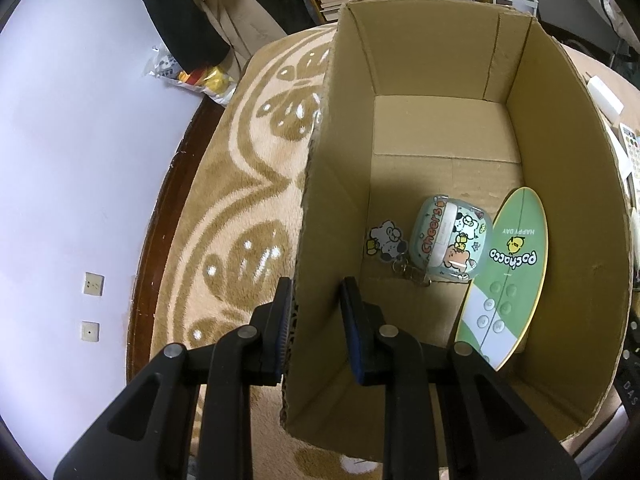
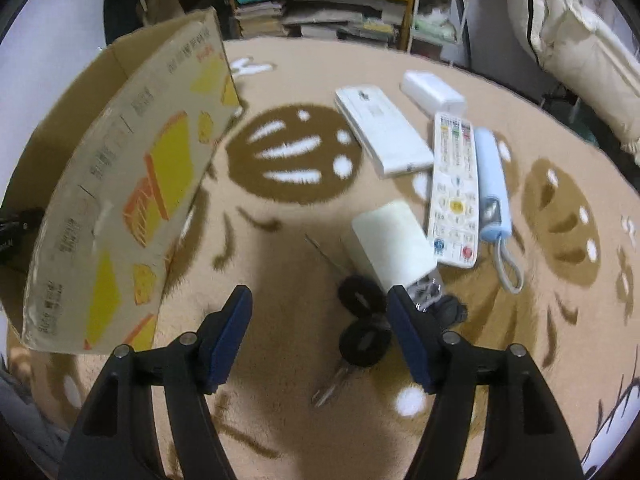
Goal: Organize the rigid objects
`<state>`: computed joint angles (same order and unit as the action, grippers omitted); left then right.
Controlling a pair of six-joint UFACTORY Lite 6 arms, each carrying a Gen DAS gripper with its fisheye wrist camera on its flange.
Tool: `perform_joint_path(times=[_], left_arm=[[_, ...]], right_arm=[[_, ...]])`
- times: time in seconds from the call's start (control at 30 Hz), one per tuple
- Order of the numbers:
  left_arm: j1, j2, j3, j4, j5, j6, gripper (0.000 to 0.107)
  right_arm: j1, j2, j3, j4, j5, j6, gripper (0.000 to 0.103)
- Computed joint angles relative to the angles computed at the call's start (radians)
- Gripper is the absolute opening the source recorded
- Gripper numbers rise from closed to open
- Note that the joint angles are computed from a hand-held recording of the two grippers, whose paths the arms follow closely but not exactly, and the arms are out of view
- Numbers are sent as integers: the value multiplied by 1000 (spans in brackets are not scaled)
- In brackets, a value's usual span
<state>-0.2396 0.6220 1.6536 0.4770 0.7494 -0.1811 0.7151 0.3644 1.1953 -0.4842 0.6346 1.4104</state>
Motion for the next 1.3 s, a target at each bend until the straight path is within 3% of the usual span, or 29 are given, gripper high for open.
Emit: perform_joint_path(times=[0.23,0.37,0.77,1.0,1.13,1.3], left_arm=[[3,12,13,7,4,-8,23],[5,11,8,10,-2,-8,23],[-5,2,-18,28,-10,-33,23],[-1,-1,-17,19,-5,-28,23],[10,0,-7,-5,1,-8,23],[18,-1,-1,-21,7,5,23]], right_arm=[[-49,-23,-68,107,-71,-93,73],[-88,-27,-116,221,-125,-173,65],[-104,3,-102,319,-121,-241,60],[-156,-92,-213,363,-180,-286,59],[-157,-132,-228,360,-155,-279,55],[-220,-237,-324,477,-209,-369,50]])
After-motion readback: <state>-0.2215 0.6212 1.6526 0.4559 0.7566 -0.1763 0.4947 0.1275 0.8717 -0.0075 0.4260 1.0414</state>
